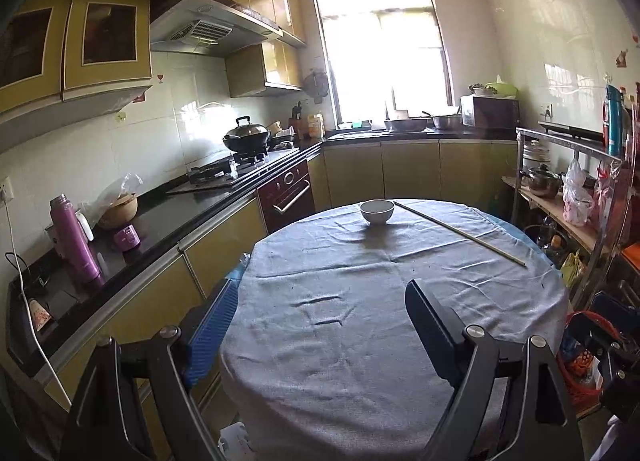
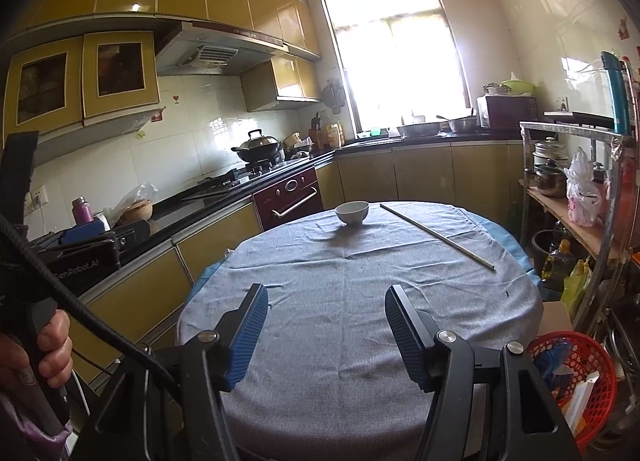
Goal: Collect trash
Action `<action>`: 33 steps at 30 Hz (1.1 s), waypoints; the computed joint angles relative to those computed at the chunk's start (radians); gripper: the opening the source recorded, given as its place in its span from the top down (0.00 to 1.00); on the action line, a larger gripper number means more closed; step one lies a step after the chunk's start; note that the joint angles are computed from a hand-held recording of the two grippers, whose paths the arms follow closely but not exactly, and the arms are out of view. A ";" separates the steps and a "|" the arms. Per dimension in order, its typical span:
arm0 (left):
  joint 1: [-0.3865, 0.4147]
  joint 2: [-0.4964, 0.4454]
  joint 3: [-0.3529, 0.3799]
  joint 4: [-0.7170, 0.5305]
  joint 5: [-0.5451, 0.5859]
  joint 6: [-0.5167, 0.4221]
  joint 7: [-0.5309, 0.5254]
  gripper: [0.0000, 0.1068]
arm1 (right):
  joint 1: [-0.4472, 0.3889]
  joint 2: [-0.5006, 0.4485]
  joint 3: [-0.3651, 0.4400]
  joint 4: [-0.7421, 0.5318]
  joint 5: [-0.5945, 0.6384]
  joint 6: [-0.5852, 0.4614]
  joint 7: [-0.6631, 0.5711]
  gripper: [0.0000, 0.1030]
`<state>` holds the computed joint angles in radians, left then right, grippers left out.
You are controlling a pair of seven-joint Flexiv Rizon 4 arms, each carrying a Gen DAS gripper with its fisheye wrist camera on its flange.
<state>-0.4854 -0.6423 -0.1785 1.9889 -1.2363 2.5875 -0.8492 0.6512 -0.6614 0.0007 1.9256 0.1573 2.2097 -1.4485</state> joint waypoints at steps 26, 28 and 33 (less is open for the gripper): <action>0.035 0.036 0.051 0.110 0.090 -0.038 -0.198 0.19 | 0.110 0.014 -0.058 -0.022 0.034 -0.080 -0.056 0.37; 0.036 0.033 0.052 0.110 0.088 -0.041 -0.196 0.19 | 0.113 0.015 -0.060 -0.021 0.037 -0.079 -0.059 0.37; 0.038 0.027 0.053 0.106 0.082 -0.054 -0.186 0.19 | 0.106 0.019 -0.055 -0.018 0.042 -0.078 -0.054 0.37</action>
